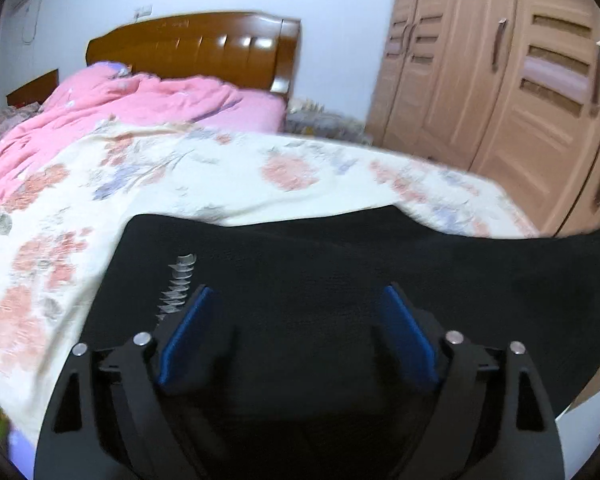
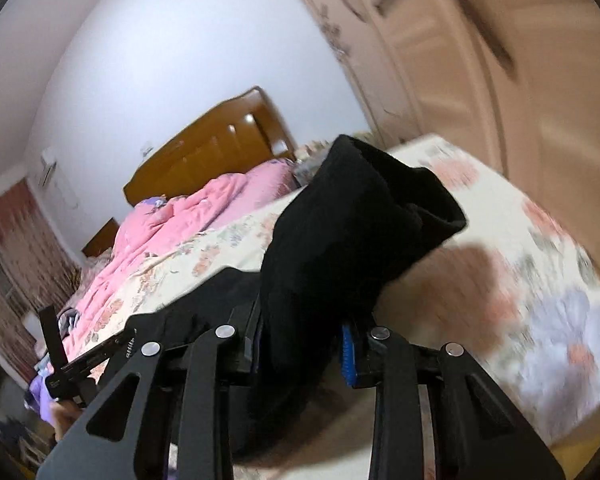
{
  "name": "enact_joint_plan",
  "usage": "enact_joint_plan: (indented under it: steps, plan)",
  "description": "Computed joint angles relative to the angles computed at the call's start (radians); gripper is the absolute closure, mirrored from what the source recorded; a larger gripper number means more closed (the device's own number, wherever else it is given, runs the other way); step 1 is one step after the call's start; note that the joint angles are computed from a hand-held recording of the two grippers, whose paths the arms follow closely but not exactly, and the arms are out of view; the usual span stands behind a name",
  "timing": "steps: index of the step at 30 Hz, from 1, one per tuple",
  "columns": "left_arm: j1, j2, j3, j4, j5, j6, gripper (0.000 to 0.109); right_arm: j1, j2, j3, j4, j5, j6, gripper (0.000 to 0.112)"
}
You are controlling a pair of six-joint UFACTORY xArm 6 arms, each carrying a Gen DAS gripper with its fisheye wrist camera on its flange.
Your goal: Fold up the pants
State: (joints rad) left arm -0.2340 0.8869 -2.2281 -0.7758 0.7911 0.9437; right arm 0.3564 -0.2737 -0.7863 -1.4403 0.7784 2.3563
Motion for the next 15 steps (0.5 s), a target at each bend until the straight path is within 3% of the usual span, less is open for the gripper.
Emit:
enact_joint_plan:
  steps: [2,4,7,11,15]
  plan:
    - [-0.011,0.079,-0.084,0.183,0.021,-0.062,0.021,-0.003,0.055,-0.069,0.006,0.003,-0.066,0.082]
    - [-0.021,0.073,-0.026,0.215,-0.067,-0.014,0.013,-0.007,0.123,-0.149,0.005,-0.013,-0.131,0.082]
    - [-0.001,0.061,-0.018,0.134,-0.036,0.004,0.013,-0.003,0.231,-0.285,0.027,-0.031,-0.270,0.082]
    - [0.068,-0.028,0.079,-0.109,-0.019,0.064,0.011,0.034,0.443,-0.548,0.048,-0.056,-0.529,0.083]
    - [0.136,0.010,0.006,-0.097,-0.010,-0.067,0.011,0.077,0.776,-0.933,0.204,-0.101,-0.947,0.083]
